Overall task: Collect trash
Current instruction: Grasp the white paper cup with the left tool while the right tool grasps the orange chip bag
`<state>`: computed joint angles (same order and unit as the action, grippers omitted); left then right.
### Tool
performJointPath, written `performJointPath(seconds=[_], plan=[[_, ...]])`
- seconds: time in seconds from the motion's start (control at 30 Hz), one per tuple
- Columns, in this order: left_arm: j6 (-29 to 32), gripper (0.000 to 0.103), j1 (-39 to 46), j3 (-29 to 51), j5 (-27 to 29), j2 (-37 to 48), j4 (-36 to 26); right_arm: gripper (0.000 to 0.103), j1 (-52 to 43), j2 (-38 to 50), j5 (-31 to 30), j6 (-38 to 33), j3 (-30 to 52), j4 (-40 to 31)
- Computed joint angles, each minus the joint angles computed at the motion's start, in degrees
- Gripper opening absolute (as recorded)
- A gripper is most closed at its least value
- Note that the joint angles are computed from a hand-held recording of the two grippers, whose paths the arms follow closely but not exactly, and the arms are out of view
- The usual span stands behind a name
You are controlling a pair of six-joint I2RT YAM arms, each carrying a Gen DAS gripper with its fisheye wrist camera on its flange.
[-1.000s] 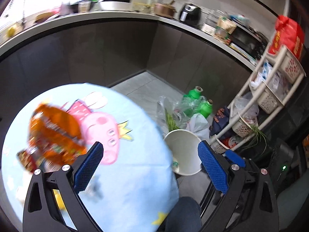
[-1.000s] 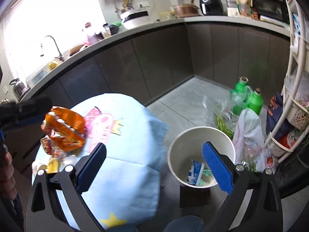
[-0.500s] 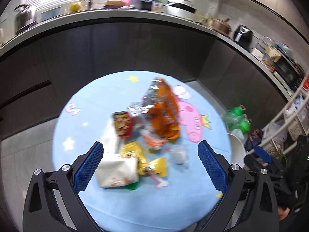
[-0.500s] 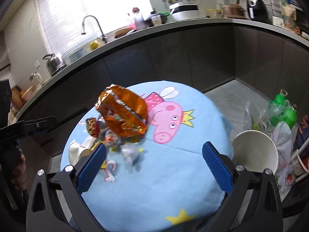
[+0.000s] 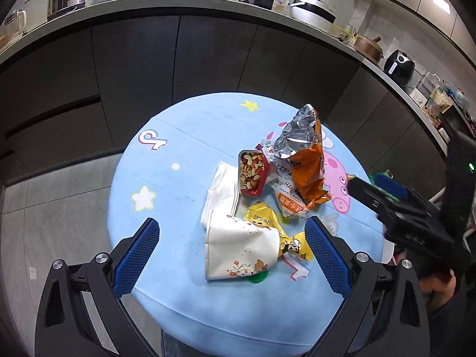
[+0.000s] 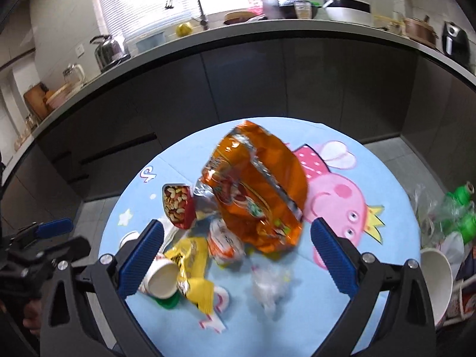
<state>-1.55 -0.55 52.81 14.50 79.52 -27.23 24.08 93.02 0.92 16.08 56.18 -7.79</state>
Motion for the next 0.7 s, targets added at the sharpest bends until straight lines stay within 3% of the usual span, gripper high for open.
performJointPath(seconds=[0.13, 0.23, 0.33, 0.43, 0.47, 0.53, 0.6, 0.7], plan=[[2.06, 0.094, 1.60, -0.41, 1.33, 1.32, 0.52, 0.087, 1.64, 9.88, 1.96, -2.31, 8.44, -1.13], [3.76, 0.094, 2.19, -0.91, 2.25, 2.17, 0.61, 0.068, 2.31, 14.40, 4.11, -3.21, 12.34, -2.01], [5.27, 0.094, 2.47, -1.32, 3.84, 3.31, 0.80, 0.056, 1.96, 15.75, 4.13, -3.28, 13.20, -1.66], [5.89, 0.094, 2.19, -1.37, 5.33, 5.54, 1.44, 0.025, 1.33, 16.00, 3.99, -3.64, 13.24, -1.52], [6.03, 0.094, 2.12, -1.42, 5.47, 6.34, 1.96, 0.023, 1.07, 15.74, 3.41, -3.63, 12.85, -1.29], [6.13, 0.094, 2.55, -1.31, 7.01, 8.48, 2.91, 0.008, 0.81, 14.55, 3.44, -4.01, 11.30, -0.35], [6.05, 0.093, 3.79, -0.37, 9.72, 11.08, 3.13, 0.007, 0.40, 12.36, 3.36, -3.78, 8.97, 0.85], [5.98, 0.081, 5.99, 1.94, 13.25, 15.58, 2.57, 0.007, 0.04, 6.24, 5.23, -3.24, 3.20, 2.84]])
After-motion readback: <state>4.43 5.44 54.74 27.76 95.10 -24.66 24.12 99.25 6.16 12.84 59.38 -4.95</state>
